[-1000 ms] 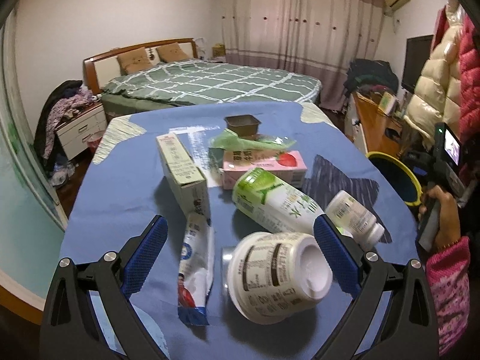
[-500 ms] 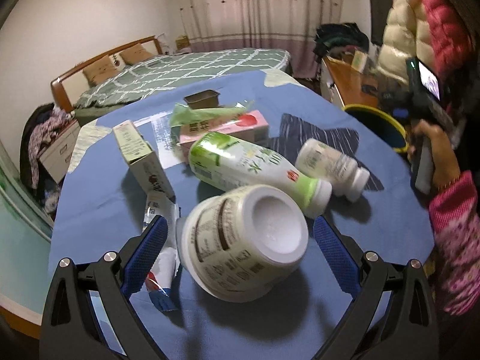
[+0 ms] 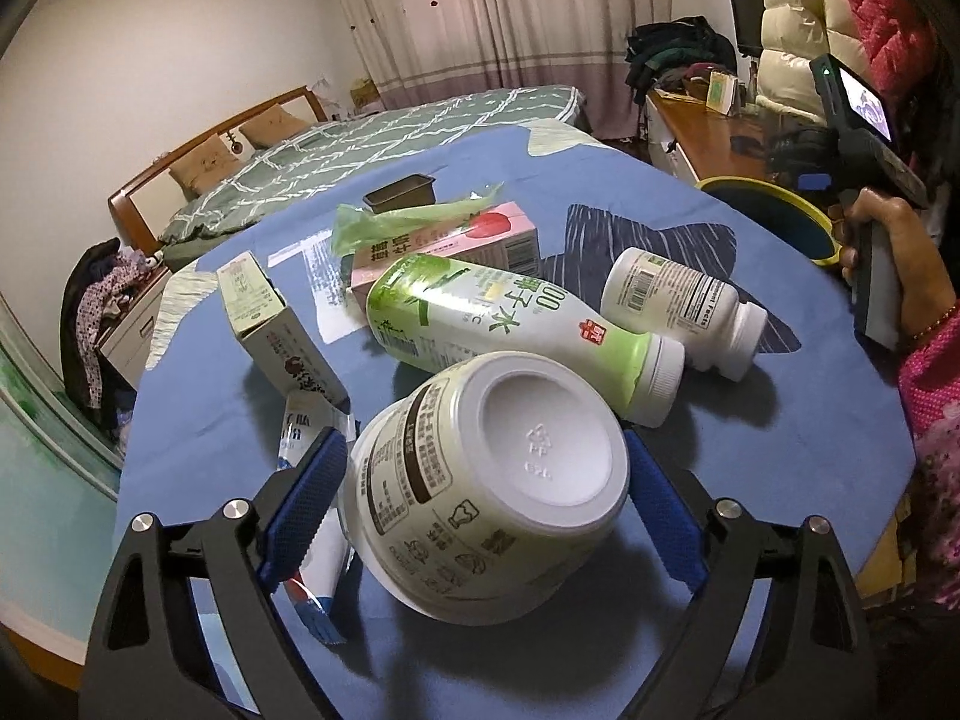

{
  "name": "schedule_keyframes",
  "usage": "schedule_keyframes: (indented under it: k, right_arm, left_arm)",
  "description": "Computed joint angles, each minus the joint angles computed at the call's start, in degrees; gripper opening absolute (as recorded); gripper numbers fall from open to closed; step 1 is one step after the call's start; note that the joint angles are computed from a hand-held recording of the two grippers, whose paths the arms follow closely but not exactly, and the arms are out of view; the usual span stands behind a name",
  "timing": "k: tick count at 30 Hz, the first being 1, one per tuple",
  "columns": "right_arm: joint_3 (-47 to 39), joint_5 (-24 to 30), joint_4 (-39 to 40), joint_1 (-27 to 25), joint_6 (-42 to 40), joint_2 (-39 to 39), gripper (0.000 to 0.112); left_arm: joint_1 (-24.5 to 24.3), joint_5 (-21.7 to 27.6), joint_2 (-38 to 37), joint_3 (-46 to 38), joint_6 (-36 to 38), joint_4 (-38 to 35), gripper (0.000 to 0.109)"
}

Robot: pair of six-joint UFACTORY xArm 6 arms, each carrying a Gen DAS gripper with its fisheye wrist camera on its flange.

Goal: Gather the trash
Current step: 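Grasp the upside-down white round tub with the left gripper, then carry the white tub over the bin and open the left gripper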

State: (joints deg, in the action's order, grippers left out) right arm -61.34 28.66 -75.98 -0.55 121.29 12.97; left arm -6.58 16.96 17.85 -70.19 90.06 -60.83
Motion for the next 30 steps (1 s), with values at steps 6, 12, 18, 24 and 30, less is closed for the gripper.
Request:
schedule_keyframes:
  k: [6, 12, 18, 24, 30]
  right_arm:
    - [-0.09, -0.67, -0.54, -0.20, 0.21, 0.12, 0.045]
    - [0.09, -1.08, -1.37, -0.23, 0.97, -0.14, 0.045]
    - [2.12, -1.45, -3.21, -0.01, 1.58, -2.64, 0.045]
    - [7.82, 0.20, -5.73, 0.84, 1.48, -9.24, 0.045]
    - [13.13, 3.15, -6.42, 2.05, -0.08, -15.51, 0.050]
  left_arm:
    - [0.26, 2.00, -1.17, 0.16, 2.39, -2.70, 0.090]
    - [2.11, 9.12, -1.89, -3.22, -3.65, 0.45, 0.090]
    - [1.43, 12.09, 2.23, -12.42, -14.66, 6.54, 0.090]
    - [-1.72, 14.57, 7.77, -21.45, -23.74, 11.12, 0.090]
    - [-7.41, 17.30, 12.63, -28.60, -29.43, 13.57, 0.090]
